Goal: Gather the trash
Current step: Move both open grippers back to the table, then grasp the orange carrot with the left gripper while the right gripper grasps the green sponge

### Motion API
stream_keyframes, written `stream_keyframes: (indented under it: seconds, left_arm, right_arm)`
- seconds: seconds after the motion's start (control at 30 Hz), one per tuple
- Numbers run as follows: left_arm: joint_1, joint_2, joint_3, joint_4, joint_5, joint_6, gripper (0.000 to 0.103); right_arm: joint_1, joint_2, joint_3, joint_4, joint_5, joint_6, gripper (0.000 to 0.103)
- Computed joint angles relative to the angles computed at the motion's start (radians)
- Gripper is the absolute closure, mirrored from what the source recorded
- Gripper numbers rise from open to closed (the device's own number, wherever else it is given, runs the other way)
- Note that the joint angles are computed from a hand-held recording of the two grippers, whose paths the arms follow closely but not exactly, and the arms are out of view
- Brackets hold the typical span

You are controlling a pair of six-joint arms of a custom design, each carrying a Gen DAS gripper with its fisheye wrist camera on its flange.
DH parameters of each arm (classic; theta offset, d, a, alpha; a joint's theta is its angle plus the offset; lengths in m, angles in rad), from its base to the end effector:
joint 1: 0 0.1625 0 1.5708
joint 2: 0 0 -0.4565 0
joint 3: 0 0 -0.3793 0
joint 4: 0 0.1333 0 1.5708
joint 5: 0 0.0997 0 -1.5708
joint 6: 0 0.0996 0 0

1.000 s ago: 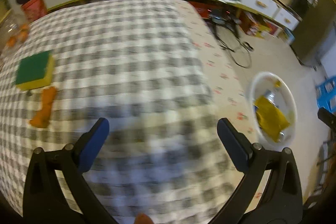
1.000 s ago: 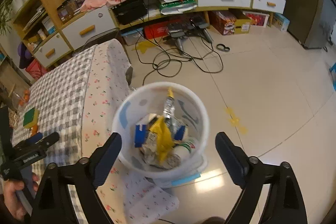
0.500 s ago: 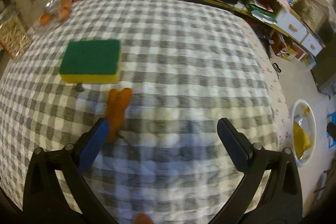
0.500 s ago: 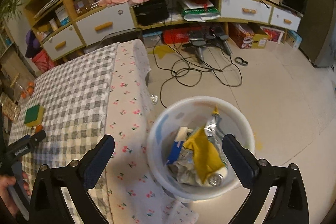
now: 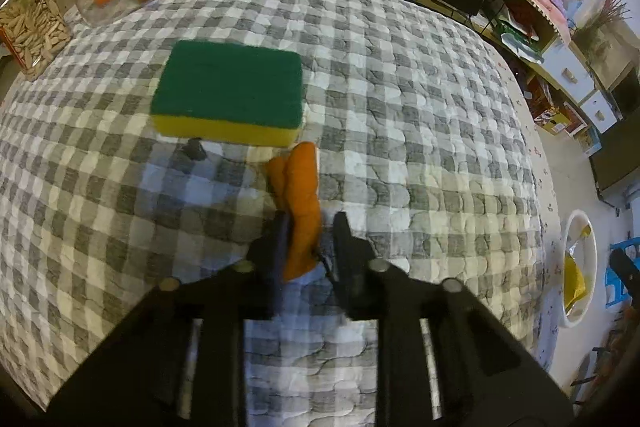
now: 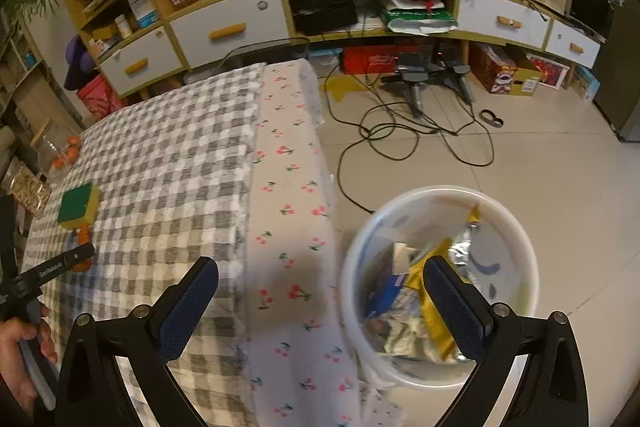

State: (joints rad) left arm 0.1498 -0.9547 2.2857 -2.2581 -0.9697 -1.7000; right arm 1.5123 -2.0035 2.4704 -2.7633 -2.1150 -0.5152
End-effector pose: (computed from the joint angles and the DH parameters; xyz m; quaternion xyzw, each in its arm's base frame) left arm -0.3517 -0.2449 0.0411 -0.0333 0.9103 -0.2777 0.3050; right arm 0.0653 -0.2827 0.4086 0.1109 -0.8987 0.2568 0.3377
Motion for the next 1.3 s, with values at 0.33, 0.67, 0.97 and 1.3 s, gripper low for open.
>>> stream_keyframes:
  seconds: [0.33,0.67,0.97,1.3]
  left_arm:
    - [-0.068,-0.143,0.054,0.067,0.01,-0.044,0.089]
    - [-0.138,-0.33,0.099,0.33,-0.012,-0.178,0.089]
    - [-0.162,-0.41,0.101,0.443,-0.014,-0.205,0.089]
    - [-0.161,-0.448,0.136,0.422,-0.044,-0.207,0.089]
  right_arm:
    - [0.165,0.149,0.024,0.005,-0.005,0.117,0.0]
    - [0.296,0.384,0.032,-0.03,0.1,0.271,0.0]
    - [0.359,0.671,-0.004,-0.238,0.131,0.344,0.012]
    - [0.357,0.846,-0.059,-0.314,0.182,0.402,0.039]
